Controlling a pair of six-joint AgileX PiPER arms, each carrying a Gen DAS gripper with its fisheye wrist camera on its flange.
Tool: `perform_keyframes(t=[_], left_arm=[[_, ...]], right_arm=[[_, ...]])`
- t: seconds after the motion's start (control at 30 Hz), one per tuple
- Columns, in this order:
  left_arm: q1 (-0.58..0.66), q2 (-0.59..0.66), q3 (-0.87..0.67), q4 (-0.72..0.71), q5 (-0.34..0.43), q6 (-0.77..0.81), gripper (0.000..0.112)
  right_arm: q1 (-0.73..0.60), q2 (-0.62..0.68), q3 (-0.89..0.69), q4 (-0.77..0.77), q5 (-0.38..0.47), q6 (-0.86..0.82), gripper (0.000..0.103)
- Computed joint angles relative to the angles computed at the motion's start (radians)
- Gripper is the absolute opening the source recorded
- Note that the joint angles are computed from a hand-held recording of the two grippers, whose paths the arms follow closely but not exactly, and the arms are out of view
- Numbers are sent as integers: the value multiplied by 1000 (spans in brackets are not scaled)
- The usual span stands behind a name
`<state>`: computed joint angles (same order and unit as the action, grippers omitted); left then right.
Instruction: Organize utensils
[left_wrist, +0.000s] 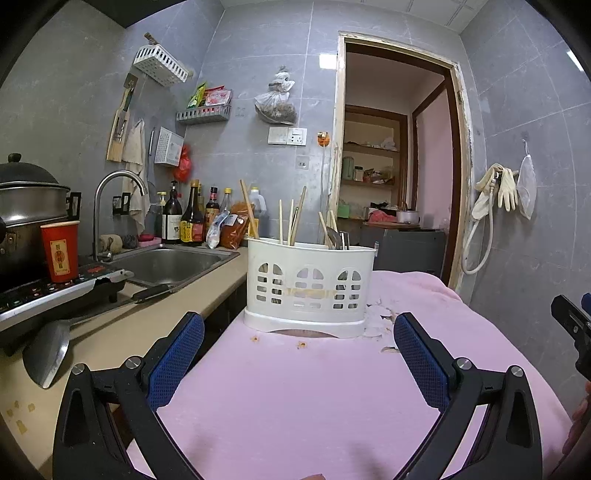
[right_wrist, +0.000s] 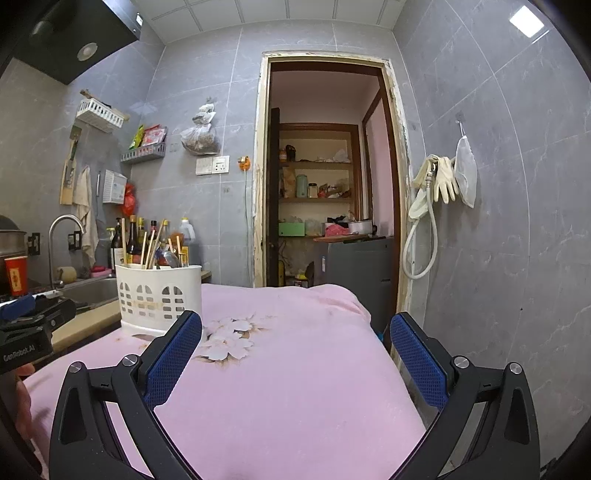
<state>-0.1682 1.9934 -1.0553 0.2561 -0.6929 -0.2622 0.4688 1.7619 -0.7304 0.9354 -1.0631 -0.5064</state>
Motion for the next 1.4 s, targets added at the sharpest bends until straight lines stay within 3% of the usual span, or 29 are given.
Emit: perform_keyframes(t=[1.4], left_arm=[[-2,12,13,-22,-7,18,101]], right_arm=[[14,12,-10,15,15,5,103]])
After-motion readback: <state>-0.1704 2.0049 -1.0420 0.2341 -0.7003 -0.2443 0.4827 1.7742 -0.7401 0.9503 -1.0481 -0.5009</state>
